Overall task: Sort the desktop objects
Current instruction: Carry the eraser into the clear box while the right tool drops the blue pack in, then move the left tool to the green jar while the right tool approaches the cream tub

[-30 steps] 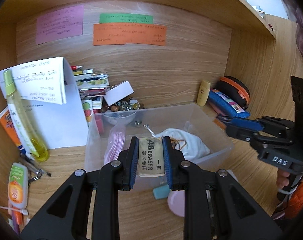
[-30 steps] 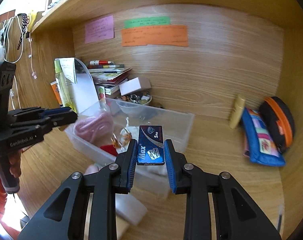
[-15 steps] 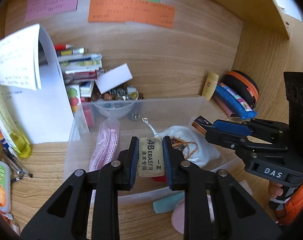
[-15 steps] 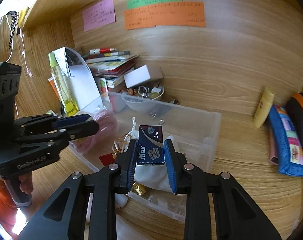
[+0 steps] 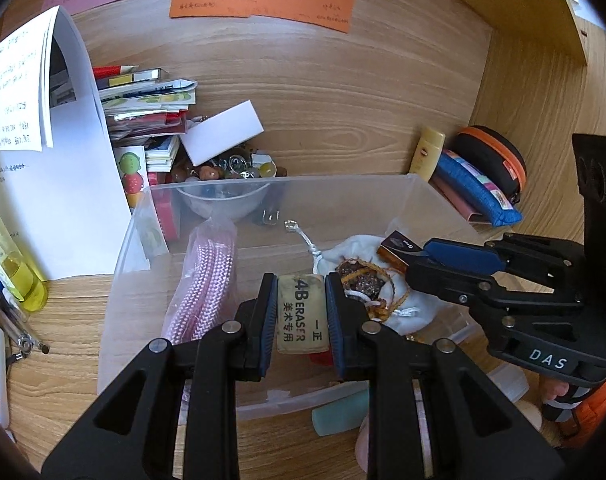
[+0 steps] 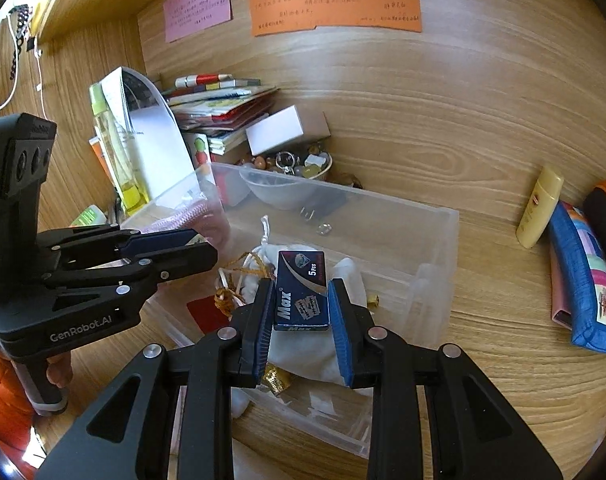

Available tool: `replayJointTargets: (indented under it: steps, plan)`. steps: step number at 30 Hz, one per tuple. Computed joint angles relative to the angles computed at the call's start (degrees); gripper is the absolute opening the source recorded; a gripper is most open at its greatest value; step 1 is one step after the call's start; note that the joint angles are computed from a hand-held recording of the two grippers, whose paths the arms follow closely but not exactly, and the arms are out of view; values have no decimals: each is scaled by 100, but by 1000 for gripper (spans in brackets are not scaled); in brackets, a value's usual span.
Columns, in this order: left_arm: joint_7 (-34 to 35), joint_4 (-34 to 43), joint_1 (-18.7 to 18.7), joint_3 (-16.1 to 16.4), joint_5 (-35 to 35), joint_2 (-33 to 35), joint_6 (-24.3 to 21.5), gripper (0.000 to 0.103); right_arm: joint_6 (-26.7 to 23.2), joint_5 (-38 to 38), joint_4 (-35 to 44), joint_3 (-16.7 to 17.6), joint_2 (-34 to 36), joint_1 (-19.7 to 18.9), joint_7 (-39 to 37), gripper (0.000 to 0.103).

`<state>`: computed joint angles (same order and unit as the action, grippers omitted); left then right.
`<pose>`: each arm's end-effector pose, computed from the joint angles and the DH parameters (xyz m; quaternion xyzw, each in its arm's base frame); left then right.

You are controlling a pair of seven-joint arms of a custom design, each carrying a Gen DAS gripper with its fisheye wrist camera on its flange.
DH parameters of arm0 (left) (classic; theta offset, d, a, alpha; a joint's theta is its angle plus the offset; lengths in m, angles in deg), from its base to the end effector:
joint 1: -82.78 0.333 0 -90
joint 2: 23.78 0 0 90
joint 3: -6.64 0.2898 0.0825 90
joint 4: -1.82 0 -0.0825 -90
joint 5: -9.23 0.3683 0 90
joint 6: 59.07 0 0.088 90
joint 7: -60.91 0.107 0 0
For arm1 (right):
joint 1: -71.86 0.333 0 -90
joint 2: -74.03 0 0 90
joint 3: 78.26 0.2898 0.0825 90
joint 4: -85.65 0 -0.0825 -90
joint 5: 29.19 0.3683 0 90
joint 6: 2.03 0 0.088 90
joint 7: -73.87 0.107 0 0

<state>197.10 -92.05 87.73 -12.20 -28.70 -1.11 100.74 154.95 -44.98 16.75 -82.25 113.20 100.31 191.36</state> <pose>0.6782 -0.1053 0.4603 -0.4842 0.7579 -0.4020 0.1720 0.6803 0.3406 0.4647 -0.6970 0.5768 -0.2449 0.3486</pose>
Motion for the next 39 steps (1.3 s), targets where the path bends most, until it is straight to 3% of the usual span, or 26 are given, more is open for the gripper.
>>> replayJointTargets:
  steps: [7, 11, 20, 25, 30, 39]
  plan:
    - [114, -53, 22, -40, -64, -24, 97, 23, -159, -27, 100, -7, 33, 22, 17, 27]
    - [173, -115, 33, -57, -122, -87, 129, 24, 55, -296, -156, -227, -150, 191, 295, 38]
    - [695, -510, 96, -154, -667, -481, 425, 43, 195, -1264, -666, -668, -593, 568, 1241, 60]
    - [1218, -826, 95, -167, -1257, -807, 632, 55, 266, -2008, -1151, -853, -980, 745, 2053, 74]
    - [1849, -1150, -29, -59, -2008, -1174, 814, 65, 274, -2663, -1607, -789, -1365, 747, 2763, 82]
    - [3098, -1690, -403, 340, -3544, -1805, 1031, 81, 183, -3899, -2404, -572, -2082, 712, 4070, 87]
